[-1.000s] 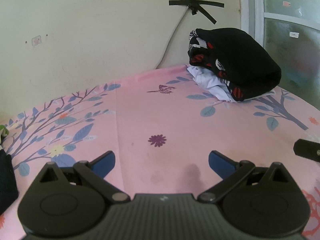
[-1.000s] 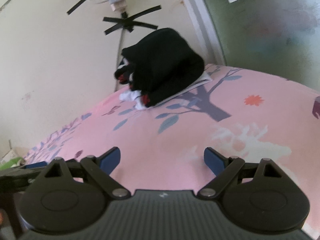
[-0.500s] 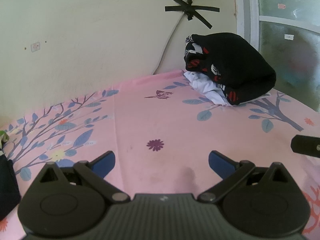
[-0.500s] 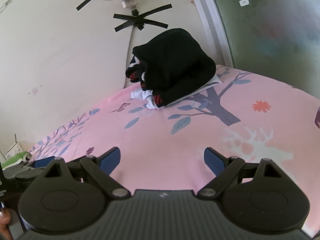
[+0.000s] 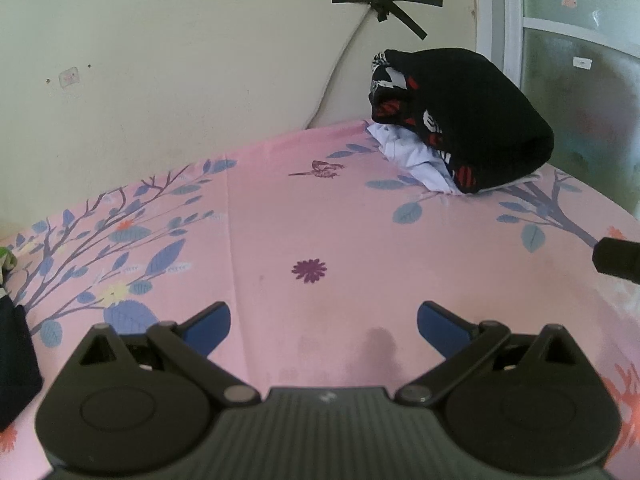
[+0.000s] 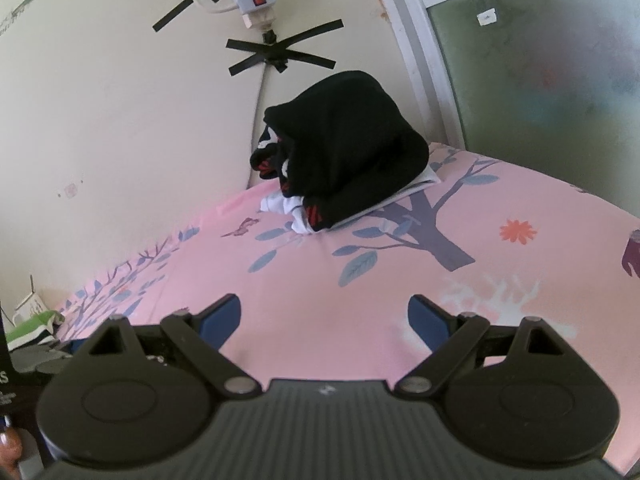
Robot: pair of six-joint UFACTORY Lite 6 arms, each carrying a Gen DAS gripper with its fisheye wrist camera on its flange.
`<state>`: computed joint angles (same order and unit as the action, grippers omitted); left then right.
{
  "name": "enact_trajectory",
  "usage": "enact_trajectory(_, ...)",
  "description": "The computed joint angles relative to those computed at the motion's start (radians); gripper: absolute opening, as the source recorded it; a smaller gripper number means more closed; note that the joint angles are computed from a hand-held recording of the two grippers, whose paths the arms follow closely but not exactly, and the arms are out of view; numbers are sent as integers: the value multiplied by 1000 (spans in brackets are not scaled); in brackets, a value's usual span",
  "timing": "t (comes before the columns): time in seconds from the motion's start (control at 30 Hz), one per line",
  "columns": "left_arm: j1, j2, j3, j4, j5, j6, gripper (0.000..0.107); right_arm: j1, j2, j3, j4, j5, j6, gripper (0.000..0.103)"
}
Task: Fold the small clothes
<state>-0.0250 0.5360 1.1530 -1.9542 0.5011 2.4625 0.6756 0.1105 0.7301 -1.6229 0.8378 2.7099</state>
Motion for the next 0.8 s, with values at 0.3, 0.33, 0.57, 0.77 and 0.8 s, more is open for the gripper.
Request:
enact_trajectory(0.3,3,4,13,23,-12,-44,103,-3,8,16,6,-16,-21,84)
enact_trajectory(0.33,3,7,17,32,-15,-56,103,-3,10,18,9,-18,-24,84)
enact_trajectory(0.57,5,14,32,66,-25,-100,103,-5,17,32,17,-26,-41,84)
enact_trajectory(0.77,6,19,45,100,-31,-139,103,-4,21,38,18,-27,-44,84)
enact_trajectory(0.8,6,19,46,108,-32,-146,103,-4,21,38,18,-27,-44,84)
